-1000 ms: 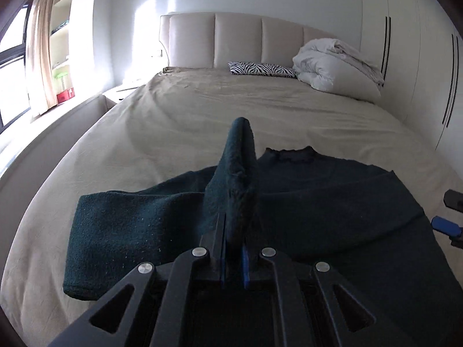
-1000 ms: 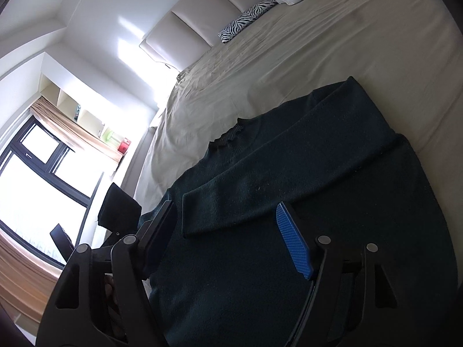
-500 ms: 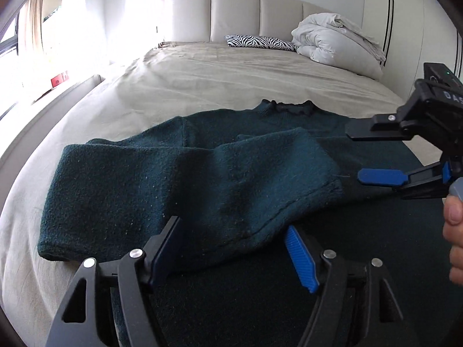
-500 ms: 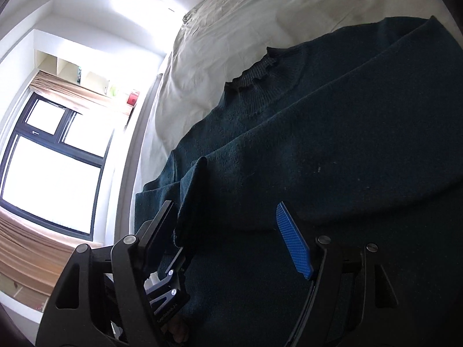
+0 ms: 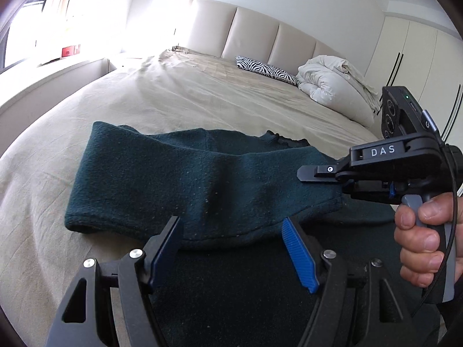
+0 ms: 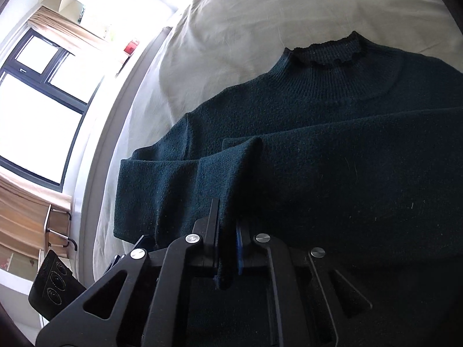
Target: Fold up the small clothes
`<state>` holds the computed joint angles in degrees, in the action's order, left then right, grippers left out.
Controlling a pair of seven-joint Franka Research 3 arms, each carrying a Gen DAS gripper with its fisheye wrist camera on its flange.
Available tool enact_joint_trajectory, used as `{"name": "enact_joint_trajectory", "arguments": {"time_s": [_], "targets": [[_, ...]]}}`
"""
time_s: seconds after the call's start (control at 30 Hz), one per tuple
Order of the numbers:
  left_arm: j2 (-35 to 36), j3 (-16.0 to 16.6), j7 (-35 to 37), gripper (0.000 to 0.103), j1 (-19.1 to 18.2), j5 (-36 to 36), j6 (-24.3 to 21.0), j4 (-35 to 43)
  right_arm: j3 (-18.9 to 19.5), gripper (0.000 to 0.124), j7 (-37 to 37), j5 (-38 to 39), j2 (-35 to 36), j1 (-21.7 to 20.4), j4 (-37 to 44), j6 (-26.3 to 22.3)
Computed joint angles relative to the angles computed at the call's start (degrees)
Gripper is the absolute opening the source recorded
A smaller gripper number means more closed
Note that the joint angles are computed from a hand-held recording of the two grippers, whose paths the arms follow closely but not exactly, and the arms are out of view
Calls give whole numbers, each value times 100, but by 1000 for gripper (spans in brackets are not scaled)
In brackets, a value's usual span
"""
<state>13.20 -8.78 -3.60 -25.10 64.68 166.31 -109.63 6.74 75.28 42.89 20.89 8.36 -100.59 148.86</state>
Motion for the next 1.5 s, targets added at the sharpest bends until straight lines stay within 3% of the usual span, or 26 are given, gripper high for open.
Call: {"name": "enact_joint_trajectory", "arguments": {"time_s": [0.17,0.23,0.33,0.47,0.63,0.8,1.0,1.13,1.5], "targets": [[-597,121,-854,73,325,243,296,-638,-56,7,-562,401,-510,-259,-442,-27],[-708,82,-873,72,556,71,338,-777,-184,7,-602,374,-670,-293,-628,-11],[-701,-17,-315,67,815,-491,180,-766,-343,7,-612,457,-804,-400,-853,-7],[-353,-230,1353,54,1117,-2114,157,-459,-497,7,-490,157,-733,-460,-836,-87],[314,-346,2844,54,1119,-3333,-537,475,-508,7,-424,-29,-635,-489,-834,-29],[784,-341,3569,54,1054,-4126,-769,937,-513,7,-278,-122,-630,-470,-934,243],[937,7,3507,54,644,-3890,-1074,1162,-568,7,-128,-346,-663,-567,-1024,291],[946,52,3520,54,571,-3740,-1228,1224,-614,7,159,-706,-517,-481,-990,340],[970,176,3419,48,400,-3138,-1390,1235,-409,7,-200,-167,-358,-694,-966,468]]}}
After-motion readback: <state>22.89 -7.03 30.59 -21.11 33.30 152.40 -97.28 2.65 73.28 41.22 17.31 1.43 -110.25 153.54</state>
